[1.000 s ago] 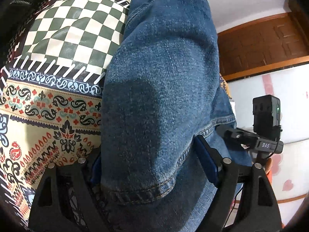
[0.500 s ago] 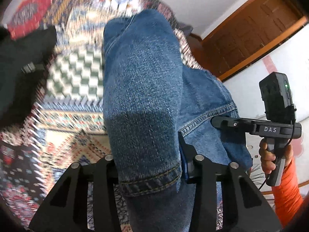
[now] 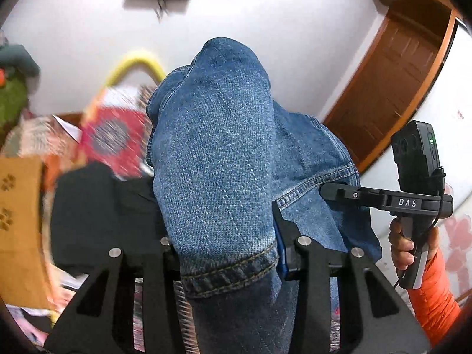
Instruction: Fold large clothes
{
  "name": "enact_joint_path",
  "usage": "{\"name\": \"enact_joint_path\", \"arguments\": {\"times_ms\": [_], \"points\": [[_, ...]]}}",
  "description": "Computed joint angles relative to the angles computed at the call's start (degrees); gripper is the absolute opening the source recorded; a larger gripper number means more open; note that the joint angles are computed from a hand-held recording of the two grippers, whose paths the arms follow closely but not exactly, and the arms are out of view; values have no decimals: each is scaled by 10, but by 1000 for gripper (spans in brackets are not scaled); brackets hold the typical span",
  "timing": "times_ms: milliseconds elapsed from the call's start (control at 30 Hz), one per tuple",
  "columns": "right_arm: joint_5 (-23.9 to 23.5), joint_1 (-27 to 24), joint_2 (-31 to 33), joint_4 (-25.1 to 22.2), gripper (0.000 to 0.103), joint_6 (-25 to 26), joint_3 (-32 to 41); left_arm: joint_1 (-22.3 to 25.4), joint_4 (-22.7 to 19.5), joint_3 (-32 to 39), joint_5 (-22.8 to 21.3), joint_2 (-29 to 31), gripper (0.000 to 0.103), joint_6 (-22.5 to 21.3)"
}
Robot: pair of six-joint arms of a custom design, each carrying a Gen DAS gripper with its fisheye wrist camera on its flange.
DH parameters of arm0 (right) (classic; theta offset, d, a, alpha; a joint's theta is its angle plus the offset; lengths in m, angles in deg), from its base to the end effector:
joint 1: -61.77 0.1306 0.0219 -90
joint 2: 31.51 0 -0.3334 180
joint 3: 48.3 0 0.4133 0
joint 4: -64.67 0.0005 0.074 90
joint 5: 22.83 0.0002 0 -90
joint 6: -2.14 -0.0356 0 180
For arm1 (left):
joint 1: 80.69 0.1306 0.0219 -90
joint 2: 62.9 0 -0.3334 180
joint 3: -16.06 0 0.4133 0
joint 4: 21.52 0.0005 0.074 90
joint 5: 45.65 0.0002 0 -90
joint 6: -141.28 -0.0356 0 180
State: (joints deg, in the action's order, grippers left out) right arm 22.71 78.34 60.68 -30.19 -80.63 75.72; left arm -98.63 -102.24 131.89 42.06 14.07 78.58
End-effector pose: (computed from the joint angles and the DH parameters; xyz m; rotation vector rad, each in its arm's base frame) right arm 0.4058 0.1462 0.5930 -0.7663 2.4307 1.0827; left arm 0.3333 -0.1069 0.6415 -0.2106 2.3178 -0.3569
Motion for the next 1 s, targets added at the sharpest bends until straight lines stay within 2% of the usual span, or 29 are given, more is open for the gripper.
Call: {"name": "enact_joint_path", "arguments": {"times_ms": [100,200,267,400,533,567,667,767,833,1000], "points": [[-3,46,20,40,29,-48,25,55,-12,11,9,-13,41,-31],[3,89,38,83,29,-88,29,126,-17,1,43,-31,41,-57],[9,112,38,122,29,-112,7,177,-15,-13,76,-34,41,-81],[23,152,61,191,29,-152,-30,263,11,-82,133,-51,41,-99],[46,183,116,211,29,-169,-48,337,38,-158,178,-32,42,-110],[59,190,124,216,29,-170,-56,350,31,-175,186,-37,43,-114],[89,199,142,238,31,-164,-88,376,52,-243,210,-33,50,-101],[66,190,140,262,38,-160,-113,384,83,-278,214,-45,55,-121],[67,187,137,252,43,-143,-111,375,76,-274,197,-52,58,-137],[166,196,93,240,59,-99,-139,322,53,-268,73,-76,73,-140]]}}
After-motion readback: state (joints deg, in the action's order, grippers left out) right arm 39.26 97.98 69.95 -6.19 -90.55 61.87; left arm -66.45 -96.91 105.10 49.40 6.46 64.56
